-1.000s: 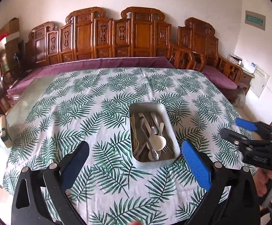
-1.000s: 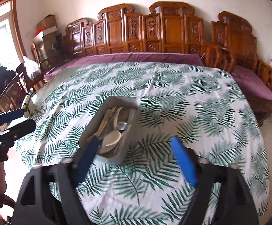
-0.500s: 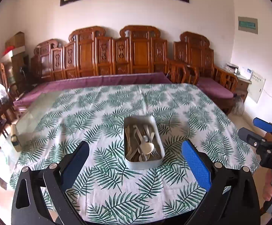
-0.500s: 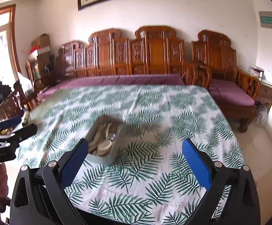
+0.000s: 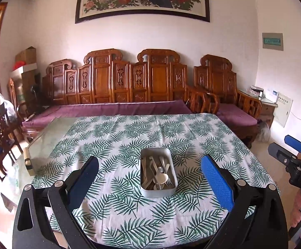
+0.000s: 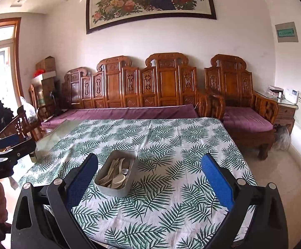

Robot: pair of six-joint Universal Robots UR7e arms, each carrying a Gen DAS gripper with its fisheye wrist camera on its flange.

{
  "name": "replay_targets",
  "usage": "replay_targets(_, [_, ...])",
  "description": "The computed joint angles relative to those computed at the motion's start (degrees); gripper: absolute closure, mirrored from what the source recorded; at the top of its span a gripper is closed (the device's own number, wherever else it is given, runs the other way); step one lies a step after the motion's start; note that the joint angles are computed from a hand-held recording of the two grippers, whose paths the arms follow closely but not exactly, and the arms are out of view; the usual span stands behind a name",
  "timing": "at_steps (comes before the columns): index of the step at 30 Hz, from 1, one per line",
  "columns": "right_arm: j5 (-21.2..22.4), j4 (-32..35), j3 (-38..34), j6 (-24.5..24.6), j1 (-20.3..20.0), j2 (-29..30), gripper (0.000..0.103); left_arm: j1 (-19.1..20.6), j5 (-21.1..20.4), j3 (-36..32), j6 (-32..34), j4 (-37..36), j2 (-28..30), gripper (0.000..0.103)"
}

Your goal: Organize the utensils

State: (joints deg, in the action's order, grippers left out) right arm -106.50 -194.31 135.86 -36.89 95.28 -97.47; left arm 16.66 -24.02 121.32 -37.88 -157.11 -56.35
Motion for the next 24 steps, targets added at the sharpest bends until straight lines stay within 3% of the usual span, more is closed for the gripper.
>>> replay_targets(24, [-0.4,0.5,0.3,0.4,0.0,-1.0,0.003,-0.6,1.1,0.6,-1.7,-0.5,0.3,0.008])
